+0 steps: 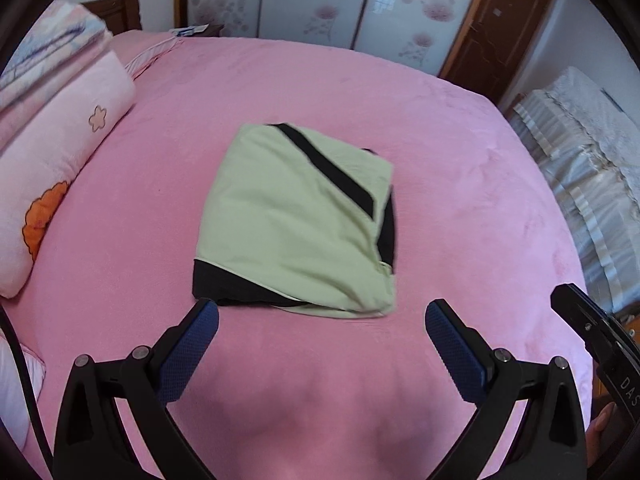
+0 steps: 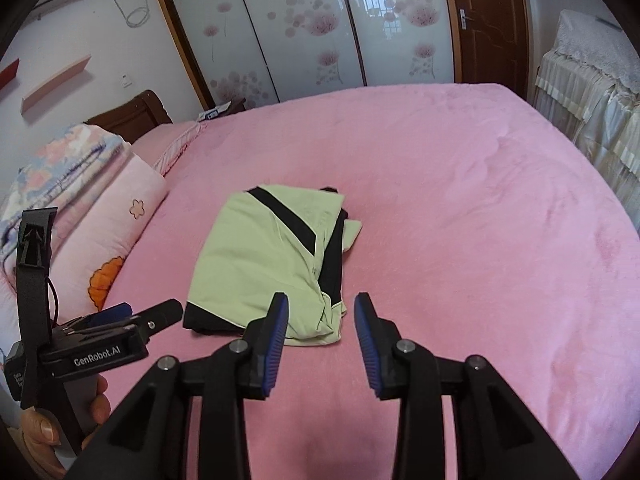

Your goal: Fold large clothes

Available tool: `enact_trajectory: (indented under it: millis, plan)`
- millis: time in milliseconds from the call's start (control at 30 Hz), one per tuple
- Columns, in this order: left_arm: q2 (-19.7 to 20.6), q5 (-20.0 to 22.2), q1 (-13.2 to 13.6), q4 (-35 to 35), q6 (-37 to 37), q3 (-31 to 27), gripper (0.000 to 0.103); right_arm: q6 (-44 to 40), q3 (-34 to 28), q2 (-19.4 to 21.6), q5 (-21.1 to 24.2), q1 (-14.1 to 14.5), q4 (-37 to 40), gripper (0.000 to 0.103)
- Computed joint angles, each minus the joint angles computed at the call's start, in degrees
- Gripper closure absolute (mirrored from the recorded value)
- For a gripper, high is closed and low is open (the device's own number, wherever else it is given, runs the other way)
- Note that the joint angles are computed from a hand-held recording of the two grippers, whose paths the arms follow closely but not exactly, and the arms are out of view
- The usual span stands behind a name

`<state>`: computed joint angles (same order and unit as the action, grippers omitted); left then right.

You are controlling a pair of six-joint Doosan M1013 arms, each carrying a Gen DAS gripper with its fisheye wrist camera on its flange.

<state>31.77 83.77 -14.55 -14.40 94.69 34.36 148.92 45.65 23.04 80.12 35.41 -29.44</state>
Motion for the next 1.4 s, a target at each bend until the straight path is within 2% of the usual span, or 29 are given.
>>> enact_trajectory:
  millis: [200,467,600,900,967,1067,1233,1400]
  plan:
    - [-1.4,5.4,-1.3,-1.3,-1.2,-3.8,0.0,0.4,-3.5,-1.1,4.8,2.4,-2.4,0.067]
    - [-6.0,9.3,-1.6,-3.8,-4.3,-3.0,0.0,2.3,-4.7,-4.0,10.2,6.4,-4.1,0.067]
    - [-10.5,9.4,-2.5,-3.0,-4.6,0.5,0.0,2.9,-4.1,-6.1,12.5,8.7,-3.3,0.067]
    - [-22.1,8.0,-5.4,1.1,-6.7,10.4,0.0,7.4,0.3,-12.0,14.0,14.9,-1.9,0.066]
    - [-24.8,7.1,-6.3,2.9,-7.5,13.2,0.0,7.4,0.8,-12.7,14.6,16.4,-2.2,0.056]
    - [-28.7,5.6,-7.9,5.4,-8.1,17.5,0.0,8.0,1.4,-13.2,16.4,19.2,-4.9,0.046]
    - [-34.8,2.0,-12.7,14.6,-8.6,25.3,0.0,9.4,2.6,-13.7,18.8,22.6,-6.0,0.046]
    - [-37.7,4.6,-15.4,16.7,-11.1,29.3,0.0,11.2,3.5,-14.2,20.5,25.4,-7.7,0.046]
